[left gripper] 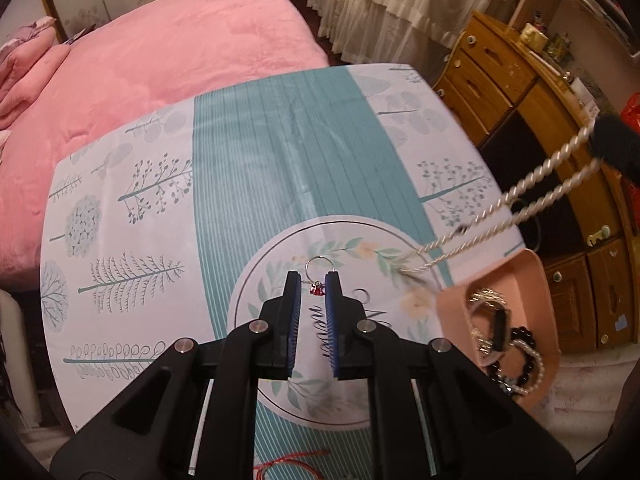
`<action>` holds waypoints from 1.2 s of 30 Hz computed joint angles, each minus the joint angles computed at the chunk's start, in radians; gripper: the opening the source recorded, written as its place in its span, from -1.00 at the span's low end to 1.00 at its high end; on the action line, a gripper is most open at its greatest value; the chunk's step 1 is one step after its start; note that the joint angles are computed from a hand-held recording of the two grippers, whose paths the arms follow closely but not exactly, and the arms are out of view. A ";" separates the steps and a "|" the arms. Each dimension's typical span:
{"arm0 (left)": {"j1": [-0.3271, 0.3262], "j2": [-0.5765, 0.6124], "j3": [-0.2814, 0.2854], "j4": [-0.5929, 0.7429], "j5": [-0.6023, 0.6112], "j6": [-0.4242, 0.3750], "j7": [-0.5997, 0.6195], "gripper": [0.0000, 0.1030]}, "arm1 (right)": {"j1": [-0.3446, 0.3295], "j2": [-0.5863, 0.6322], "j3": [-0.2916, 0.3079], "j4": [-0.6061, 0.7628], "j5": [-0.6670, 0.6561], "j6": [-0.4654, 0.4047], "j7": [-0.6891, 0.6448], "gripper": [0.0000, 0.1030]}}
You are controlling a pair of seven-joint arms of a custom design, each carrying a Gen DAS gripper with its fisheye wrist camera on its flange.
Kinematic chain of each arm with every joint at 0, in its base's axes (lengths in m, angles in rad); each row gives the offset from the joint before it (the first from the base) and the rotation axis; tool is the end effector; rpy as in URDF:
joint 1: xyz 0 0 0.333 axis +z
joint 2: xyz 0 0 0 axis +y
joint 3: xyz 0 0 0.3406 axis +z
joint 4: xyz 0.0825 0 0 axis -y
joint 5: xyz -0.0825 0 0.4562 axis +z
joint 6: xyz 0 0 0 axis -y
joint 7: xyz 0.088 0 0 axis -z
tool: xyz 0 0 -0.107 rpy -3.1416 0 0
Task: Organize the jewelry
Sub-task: 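Lift necklace and ring into the pink box and open both tools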
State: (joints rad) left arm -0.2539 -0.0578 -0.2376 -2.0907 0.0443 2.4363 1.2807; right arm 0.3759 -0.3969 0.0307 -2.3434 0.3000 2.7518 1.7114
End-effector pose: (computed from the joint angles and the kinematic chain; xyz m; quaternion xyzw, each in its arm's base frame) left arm 0.5555 -0.2993 0.4834 -0.6080 0.7681 -0.1748 0.0989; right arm 0.4969 0.2026 0.5760 -0.6603 0.6350 -0.1024 0.3876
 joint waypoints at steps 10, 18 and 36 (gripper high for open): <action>-0.029 -0.088 -0.006 -0.030 -0.076 -0.001 0.104 -0.81 | -0.070 -0.203 0.067 -0.041 -0.126 -0.041 0.158 -0.91; -0.068 -0.138 -0.014 -0.047 -0.138 -0.017 0.203 -0.81 | -0.116 -0.409 0.114 -0.119 -0.221 -0.166 0.303 -0.91; -0.166 -0.079 -0.069 -0.041 -0.193 -0.069 0.315 -0.81 | -0.070 -0.827 0.142 -0.449 -0.262 -0.511 0.567 -0.91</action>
